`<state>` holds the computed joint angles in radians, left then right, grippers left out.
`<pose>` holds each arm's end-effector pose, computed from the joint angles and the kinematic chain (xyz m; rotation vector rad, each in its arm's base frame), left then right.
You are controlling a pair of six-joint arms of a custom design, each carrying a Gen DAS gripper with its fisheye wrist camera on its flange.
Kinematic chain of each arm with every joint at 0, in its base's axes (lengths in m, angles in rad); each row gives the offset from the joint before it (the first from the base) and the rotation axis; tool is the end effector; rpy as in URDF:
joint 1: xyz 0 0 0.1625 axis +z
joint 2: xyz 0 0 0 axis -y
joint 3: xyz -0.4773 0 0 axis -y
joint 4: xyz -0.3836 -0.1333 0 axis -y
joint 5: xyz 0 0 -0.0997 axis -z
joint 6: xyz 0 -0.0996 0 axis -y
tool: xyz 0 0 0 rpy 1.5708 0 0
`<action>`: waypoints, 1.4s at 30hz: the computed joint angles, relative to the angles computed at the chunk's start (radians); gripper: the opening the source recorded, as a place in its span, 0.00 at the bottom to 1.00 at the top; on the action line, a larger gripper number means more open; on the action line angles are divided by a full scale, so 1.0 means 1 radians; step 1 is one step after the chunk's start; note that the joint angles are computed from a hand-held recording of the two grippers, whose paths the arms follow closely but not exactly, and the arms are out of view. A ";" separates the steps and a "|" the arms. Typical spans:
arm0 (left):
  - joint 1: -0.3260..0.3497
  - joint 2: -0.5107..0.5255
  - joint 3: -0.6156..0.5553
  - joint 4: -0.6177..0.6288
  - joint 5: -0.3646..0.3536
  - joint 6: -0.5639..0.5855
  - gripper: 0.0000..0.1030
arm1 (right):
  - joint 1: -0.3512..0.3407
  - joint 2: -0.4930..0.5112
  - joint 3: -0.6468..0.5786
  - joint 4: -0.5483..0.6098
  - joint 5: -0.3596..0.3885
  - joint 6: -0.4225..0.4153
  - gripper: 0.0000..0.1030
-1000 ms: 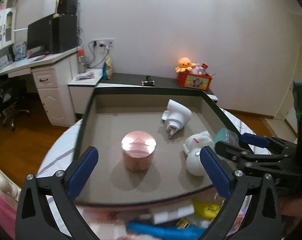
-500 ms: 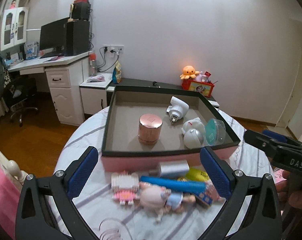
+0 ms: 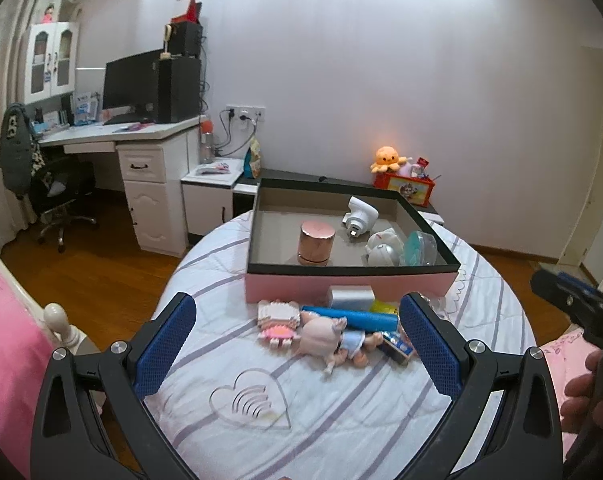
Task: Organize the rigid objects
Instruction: 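Withdraw both tools from the box and approach the doll and block figure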
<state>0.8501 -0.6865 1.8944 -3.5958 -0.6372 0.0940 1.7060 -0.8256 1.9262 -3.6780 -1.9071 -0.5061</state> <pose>-0.2467 -0.6042 0.1386 0.4296 2.2035 -1.2440 0.1845 -0.6109 0.2053 0.5376 -2.3228 1.2103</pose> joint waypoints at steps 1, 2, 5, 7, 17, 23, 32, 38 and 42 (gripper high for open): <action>-0.007 -0.007 0.023 -0.014 0.007 -0.009 1.00 | -0.003 -0.006 0.020 -0.011 0.002 0.004 0.90; -0.013 -0.012 0.037 -0.020 0.011 -0.017 1.00 | -0.004 -0.010 0.036 -0.020 0.002 0.007 0.90; -0.026 -0.021 0.072 -0.034 0.026 -0.027 1.00 | -0.009 -0.014 0.072 -0.041 -0.004 0.002 0.90; -0.032 -0.020 0.085 -0.036 0.033 -0.040 1.00 | -0.011 -0.014 0.088 -0.051 -0.009 -0.001 0.90; -0.029 -0.024 0.112 -0.007 0.018 -0.087 1.00 | -0.016 -0.011 0.099 -0.050 -0.010 -0.001 0.90; -0.023 -0.017 0.107 0.013 0.009 -0.101 1.00 | -0.019 -0.007 0.093 -0.036 -0.015 0.000 0.90; 0.020 0.013 0.061 0.101 -0.025 -0.133 1.00 | -0.051 0.029 0.039 0.042 -0.033 0.015 0.90; 0.055 0.045 0.000 0.166 -0.059 -0.145 1.00 | -0.067 0.066 -0.025 0.120 -0.030 0.009 0.90; 0.075 0.075 -0.056 0.217 -0.072 -0.144 1.00 | -0.077 0.095 -0.081 0.178 -0.033 0.016 0.90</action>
